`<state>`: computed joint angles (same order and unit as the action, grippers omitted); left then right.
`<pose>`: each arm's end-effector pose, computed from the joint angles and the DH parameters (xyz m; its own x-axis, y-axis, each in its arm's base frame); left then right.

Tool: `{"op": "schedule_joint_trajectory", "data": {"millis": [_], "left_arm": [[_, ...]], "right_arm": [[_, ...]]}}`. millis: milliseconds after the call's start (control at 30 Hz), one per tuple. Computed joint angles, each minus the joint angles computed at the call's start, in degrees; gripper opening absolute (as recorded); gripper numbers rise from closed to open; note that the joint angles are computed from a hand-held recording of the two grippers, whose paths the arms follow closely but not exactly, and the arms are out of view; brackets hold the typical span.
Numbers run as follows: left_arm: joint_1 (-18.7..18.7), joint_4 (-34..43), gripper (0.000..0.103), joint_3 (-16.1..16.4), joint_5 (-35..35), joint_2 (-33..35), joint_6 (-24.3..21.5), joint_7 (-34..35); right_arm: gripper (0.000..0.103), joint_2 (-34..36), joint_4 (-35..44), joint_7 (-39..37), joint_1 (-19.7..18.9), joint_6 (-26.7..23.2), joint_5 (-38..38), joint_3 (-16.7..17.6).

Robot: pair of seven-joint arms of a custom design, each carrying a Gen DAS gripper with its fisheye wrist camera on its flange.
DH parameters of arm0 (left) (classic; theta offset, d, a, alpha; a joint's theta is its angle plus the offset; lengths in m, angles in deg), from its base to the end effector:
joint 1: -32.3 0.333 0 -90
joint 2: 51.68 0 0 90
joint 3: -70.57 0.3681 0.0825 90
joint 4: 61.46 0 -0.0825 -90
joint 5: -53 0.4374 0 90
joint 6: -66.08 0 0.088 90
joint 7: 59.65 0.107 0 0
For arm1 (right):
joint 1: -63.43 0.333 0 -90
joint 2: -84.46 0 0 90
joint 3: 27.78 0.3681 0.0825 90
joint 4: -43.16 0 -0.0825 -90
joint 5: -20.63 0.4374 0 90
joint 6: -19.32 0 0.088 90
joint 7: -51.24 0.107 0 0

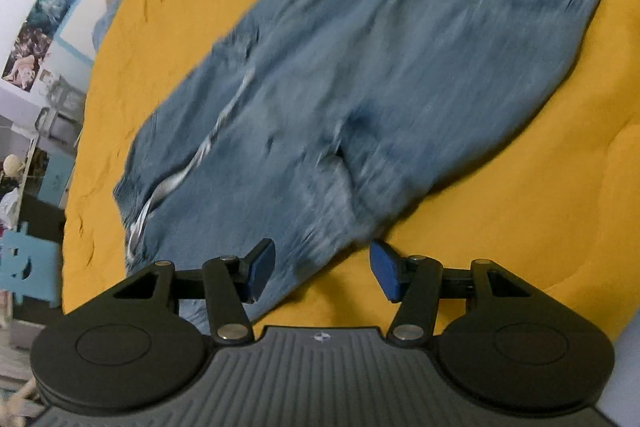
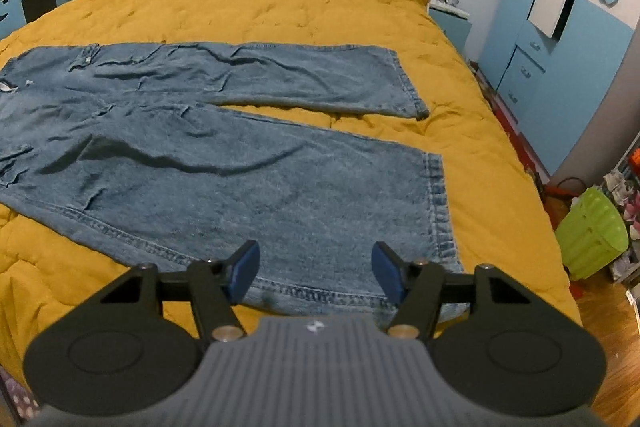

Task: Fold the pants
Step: 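Grasp the jeans hem with the right gripper while the left gripper grasps the waistband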

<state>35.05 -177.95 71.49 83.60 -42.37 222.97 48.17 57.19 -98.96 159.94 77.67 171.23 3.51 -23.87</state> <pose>0.6713 0.0228 0.4433 -0.4785 -0.7068 -0.5211 -0.6968 0.6667 -0.2645 0.4438 0.1575 0.5548 0.1730 -0.9796 0.1021 -0.7560 -0.1985 -0.6237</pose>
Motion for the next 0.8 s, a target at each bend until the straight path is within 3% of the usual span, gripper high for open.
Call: {"op": "schedule_joint_trajectory", "data": {"millis": [267, 400, 533, 567, 700, 800], "left_arm": [[-1.7, 5.8, 0.065, 3.5, 11.5, 5.6, -2.8, -3.0], [-2.0, 7.9, 0.063, 4.1, 13.2, 7.3, -3.9, -4.1], [-1.6, 8.0, 0.026, 3.4, 10.5, 6.9, -3.3, -5.7], [-1.7, 8.2, 0.021, 3.4, 9.7, 6.7, -3.3, -7.0], [-2.7, 8.5, 0.014, 4.4, 11.2, 6.4, -2.0, -14.0], [-3.1, 9.2, 0.013, 4.5, 11.6, 6.3, -2.3, -17.5]], "right_arm": [[0.059, 2.3, 1.6, -11.5, 1.8, -2.3, 0.2, -2.2], [0.059, 3.2, 2.3, -20.4, 2.6, -3.8, 1.6, -3.9], [0.059, 2.7, 1.9, -30.5, 3.6, -4.0, 3.7, -5.5], [0.059, 2.3, 1.6, -33.5, 3.9, -4.1, 4.1, -5.9], [0.059, 0.9, 0.8, -45.3, 5.9, -4.5, 7.6, -7.8], [0.059, 0.1, 1.0, -51.6, 6.0, -7.7, 9.1, -7.9]]}}
